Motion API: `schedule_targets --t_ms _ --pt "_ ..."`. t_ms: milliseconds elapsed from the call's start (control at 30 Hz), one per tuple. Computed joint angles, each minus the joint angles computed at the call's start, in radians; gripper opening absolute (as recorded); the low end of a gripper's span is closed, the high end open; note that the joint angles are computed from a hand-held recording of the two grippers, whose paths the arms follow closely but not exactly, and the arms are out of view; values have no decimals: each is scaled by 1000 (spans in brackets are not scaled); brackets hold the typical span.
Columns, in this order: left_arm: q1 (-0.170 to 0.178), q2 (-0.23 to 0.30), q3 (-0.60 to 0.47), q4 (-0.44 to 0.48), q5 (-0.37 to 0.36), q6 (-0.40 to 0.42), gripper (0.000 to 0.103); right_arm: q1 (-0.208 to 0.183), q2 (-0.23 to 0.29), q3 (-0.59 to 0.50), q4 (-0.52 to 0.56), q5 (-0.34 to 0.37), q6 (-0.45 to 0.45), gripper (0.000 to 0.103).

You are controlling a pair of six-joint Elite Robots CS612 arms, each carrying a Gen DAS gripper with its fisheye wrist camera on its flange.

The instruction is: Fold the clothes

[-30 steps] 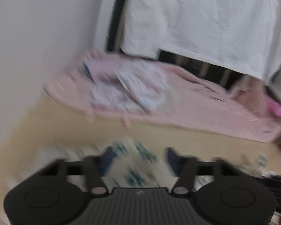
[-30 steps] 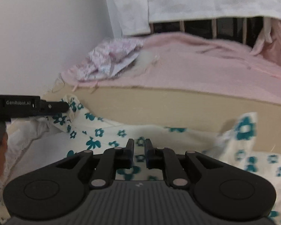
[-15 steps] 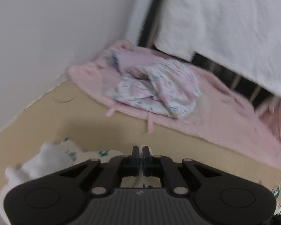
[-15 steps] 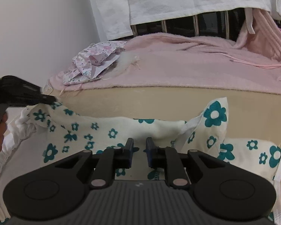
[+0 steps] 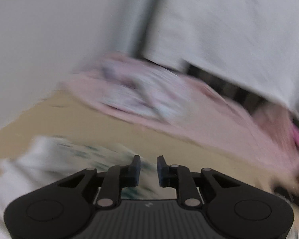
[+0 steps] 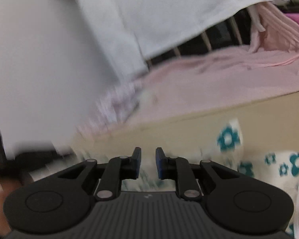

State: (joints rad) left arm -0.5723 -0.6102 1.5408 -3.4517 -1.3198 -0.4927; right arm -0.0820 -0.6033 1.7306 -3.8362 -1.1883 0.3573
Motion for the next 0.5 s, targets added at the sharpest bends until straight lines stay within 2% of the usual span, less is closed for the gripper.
schedule_targets --t_ms 67,100,133,200,233,300,367,433,500 --pt "-13 21 -16 -28 -40 105 15 22 -8 -8 80 -129 -54 13" --pt "-21 32 -19 -52 -33 156 16 31 -8 -14 116 -178 -74 12" --pt "-28 41 -24 -65 -30 201 16 35 -6 -18 143 -198 -88 12" --pt "-27 41 -32 -15 -51 229 16 32 -4 -21 165 -181 -97 12" --pt "-23 40 -35 10 -64 205 16 29 -5 -21 175 -179 -96 12" --pt "-11 39 -37 23 -90 163 15 29 -11 -20 211 -211 -89 2" --pt "-5 34 -41 46 -100 149 15 23 -14 -18 217 -212 -70 1" --pt "-4 -9 -2 107 -104 96 15 18 -31 7 207 -198 -59 3" --pt "1 -55 46 122 -177 105 22 12 -58 50 181 -173 -58 6"
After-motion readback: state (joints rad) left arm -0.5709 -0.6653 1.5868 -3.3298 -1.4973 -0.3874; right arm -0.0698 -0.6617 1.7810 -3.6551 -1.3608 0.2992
